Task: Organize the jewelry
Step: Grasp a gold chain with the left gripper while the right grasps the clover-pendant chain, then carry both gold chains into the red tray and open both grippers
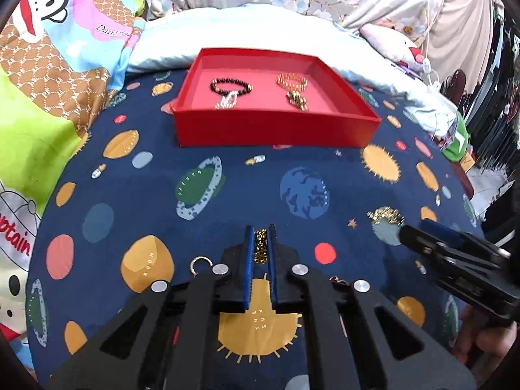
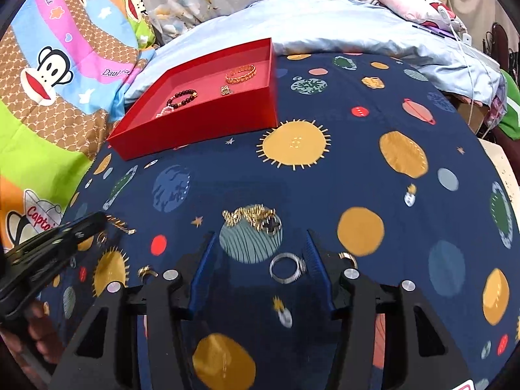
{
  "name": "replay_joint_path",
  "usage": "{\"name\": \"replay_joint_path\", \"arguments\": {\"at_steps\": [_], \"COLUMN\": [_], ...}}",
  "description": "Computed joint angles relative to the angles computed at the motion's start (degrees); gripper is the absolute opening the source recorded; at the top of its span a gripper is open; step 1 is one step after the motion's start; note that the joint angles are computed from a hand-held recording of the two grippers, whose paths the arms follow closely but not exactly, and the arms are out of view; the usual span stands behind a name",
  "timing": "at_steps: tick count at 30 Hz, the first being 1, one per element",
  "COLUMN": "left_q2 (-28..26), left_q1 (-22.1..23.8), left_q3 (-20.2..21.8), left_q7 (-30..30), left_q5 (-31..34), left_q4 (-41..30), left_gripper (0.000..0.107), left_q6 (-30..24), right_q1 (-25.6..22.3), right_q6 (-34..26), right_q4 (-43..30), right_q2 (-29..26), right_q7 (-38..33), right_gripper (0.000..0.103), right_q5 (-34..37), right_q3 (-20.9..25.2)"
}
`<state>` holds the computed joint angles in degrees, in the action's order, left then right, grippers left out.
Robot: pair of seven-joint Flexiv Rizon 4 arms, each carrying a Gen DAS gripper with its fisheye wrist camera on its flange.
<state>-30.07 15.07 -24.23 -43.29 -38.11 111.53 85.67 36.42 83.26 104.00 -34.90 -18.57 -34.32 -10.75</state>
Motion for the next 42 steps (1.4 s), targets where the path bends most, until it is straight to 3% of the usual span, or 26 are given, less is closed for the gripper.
{"name": "replay_joint_path", "arguments": {"at_steps": [5,7,11,13,23,34,42], "left_q2": [1.6,2.2,2.8,3.0,3.8,5.9,8.0], "left_q1": [3.1,3.8,3.3,2.4,-1.6,-6.3,-10.0], "left_q3": [-3.7,-4.6,-4.3,-3.3,0.3,4.9,8.9], "left_q7": [2.1,3.2,5.0,5.7,10.2,16.2,20.6], "left_q5": [-3.2,-4.7,-7.3,-8.3,-15.0,-24.3,-30.7], "left_q4": [1.0,1.3,1.4,1.3,1.3,1.2,0.5], "left_gripper": [0.007,0.007,0.007,0.007,0.007,0.007,0.007], "left_q6": [0.1,0.1,-0.4,-0.9,-2.2,-3.6,-6.0], "right_q1": [-2.8,-2.4,-3.0,-2.5,-0.6,4.0,7.7], "right_q6": [-2.7,-3.4,-4.9,-5.7,-2.5,2.2,5.7], "right_q4": [-4.4,-5.3,-6.7,-6.5,-2.4,3.1,6.0], "right_q2": [-2.7,-3.2,-3.9,-3.7,-0.7,3.7,8.3], "right_q7": [-3.7,-4.1,-5.8,-6.0,-2.3,5.9,12.6], "right_gripper": [0.042,0.039,0.014,0.009,0.003,0.003,0.003], "right_q5": [1.6,1.4,2.0,1.6,0.0,-5.8,-14.5], "right_q3": [3.5,2.9,4.0,3.7,1.5,-5.8,-12.8]}}
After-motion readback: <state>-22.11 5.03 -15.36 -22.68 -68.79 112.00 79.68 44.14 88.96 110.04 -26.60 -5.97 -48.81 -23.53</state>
